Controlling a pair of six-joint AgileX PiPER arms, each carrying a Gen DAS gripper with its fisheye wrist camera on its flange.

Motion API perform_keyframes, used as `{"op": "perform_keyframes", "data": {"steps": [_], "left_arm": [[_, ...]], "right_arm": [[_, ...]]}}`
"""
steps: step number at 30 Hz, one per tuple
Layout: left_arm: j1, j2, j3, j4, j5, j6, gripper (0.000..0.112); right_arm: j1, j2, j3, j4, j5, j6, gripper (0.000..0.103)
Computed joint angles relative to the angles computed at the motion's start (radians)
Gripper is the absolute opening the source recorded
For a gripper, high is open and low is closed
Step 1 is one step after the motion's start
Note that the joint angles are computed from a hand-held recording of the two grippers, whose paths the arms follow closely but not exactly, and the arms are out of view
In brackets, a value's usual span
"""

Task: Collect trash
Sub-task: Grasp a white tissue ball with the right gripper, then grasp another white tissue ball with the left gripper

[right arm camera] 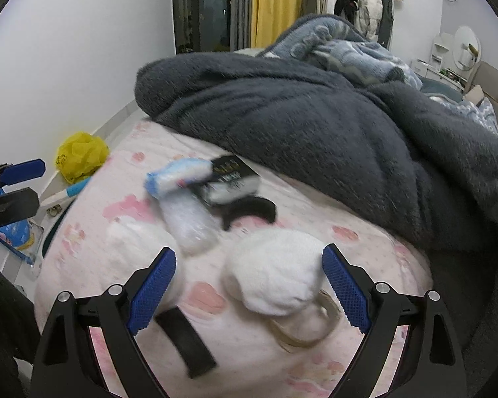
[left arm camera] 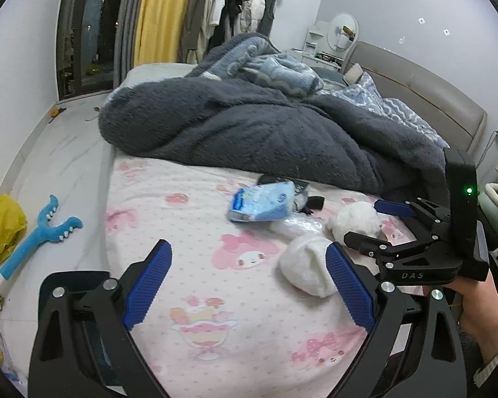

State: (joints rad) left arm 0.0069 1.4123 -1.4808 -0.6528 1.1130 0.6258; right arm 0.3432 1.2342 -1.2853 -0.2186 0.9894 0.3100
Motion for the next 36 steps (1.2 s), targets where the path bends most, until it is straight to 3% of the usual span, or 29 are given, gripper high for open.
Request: {"op": "perform_keyframes", "data": {"steps": [5, 7, 16, 21, 36], "left_arm": [[-0.057, 0.003, 0.022, 0.002, -0.013, -0.023, 0.095], [-0.079, 0.006, 0.029, 0.003, -0.021, -0.033, 0.095], [-0.167, 0.014, 0.065, 0.039, -0.062, -0.068, 0.095], [-0.197, 0.024, 0.075, 0.048, -0.074, -0.084, 0.094], [-0.254, 0.065, 0.075, 0.082, -0.091, -0.100, 0.063]], "right_arm": [[-0.061, -0.013, 0.039, 0.067, -0.025, -0.080, 0.090], [-0.067, -0.010, 0.042, 0.072, -0.030, -0.093, 0.078], [-0.124, -0.030, 0.061, 0.127, -0.075, -0.173, 0.053], [-0.167, -0.054, 0.060, 0.199, -0.091, -0.214, 0.051], [-0.327, -0.113, 0.059, 0.438, -0.113, -0.324, 0.050]]}}
